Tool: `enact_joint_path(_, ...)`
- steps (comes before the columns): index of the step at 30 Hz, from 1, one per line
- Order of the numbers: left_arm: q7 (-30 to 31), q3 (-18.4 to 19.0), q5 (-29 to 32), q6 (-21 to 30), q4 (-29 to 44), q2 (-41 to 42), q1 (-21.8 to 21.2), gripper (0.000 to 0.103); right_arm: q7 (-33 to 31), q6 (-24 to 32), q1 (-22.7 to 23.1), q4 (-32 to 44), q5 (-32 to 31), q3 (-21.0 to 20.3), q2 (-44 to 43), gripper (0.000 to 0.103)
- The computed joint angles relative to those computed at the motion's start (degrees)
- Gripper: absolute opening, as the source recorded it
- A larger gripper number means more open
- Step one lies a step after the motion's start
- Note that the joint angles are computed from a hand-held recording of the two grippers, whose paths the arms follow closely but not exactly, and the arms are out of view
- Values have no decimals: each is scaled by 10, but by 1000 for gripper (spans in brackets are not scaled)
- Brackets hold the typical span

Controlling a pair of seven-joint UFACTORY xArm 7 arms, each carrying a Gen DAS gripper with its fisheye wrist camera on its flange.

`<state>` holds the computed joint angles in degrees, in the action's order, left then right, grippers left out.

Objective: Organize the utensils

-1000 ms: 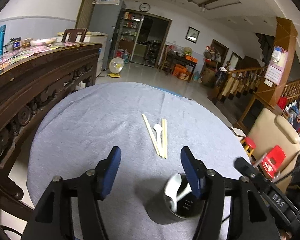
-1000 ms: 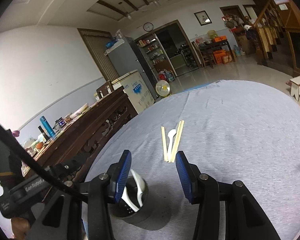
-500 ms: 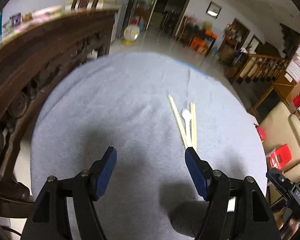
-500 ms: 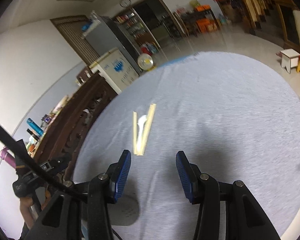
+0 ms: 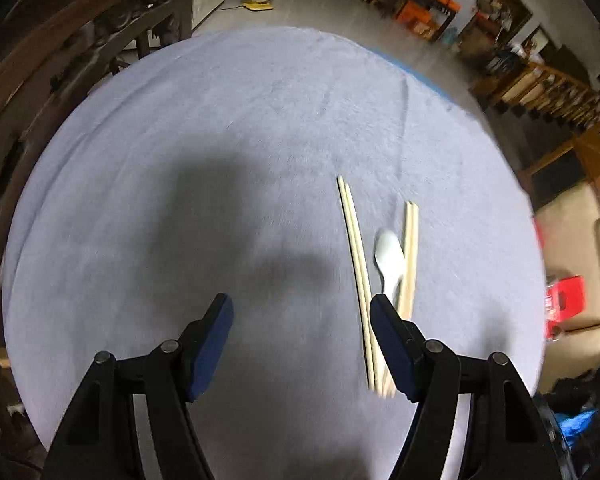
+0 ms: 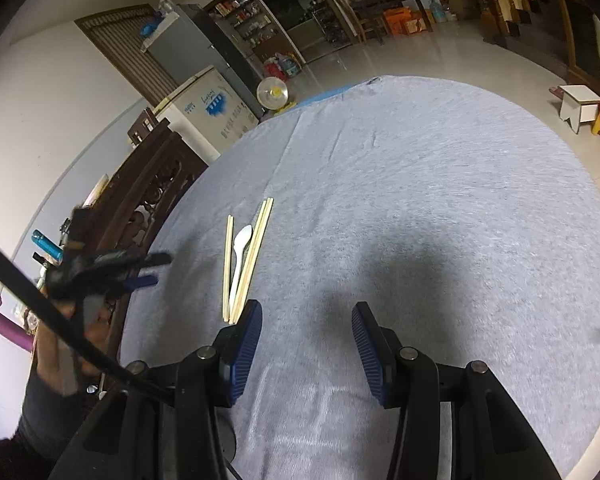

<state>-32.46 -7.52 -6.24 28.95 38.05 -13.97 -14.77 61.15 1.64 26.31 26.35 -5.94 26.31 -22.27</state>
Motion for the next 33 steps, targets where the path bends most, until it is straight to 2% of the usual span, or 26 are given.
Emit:
enact_joint_path(3,-16,-2,19,18,69,78,9,69,-14,-16,6,7,2,-16,26,50)
enact_joint_path(5,-12,-1,25,28,112,123,8,65,-27,-23,20,14,12,-38,45,50)
enact_joint_path(7,-7,2,25,43,145,156,8,52,-39,-26,26,22,17,-48,60,50)
enact_joint_path(9,-7,6,19,53,172,183,10,49,-54,-31,31,29,21,-60,72,50)
enact_joint_path(15,-13,13,28,66,214,225,13,48,-75,-55,46,28,47,-79,94,50)
enact_joint_path(20,-58,21,88,97,246,251,-3,47,-95,-69,75,22,73,-109,105,50)
enact_joint_path(23,-73,22,112,133,281,271,-12,48,-104,-72,83,19,83,-117,105,50)
enact_joint_path(26,-88,25,154,209,343,306,-32,47,-109,-71,84,17,90,-118,101,50)
enact_joint_path(31,-58,16,141,251,389,330,-37,9,-120,-74,102,15,101,-135,101,50)
enact_joint_path(33,-45,14,126,250,388,330,-34,6,-131,-66,114,20,105,-149,102,50)
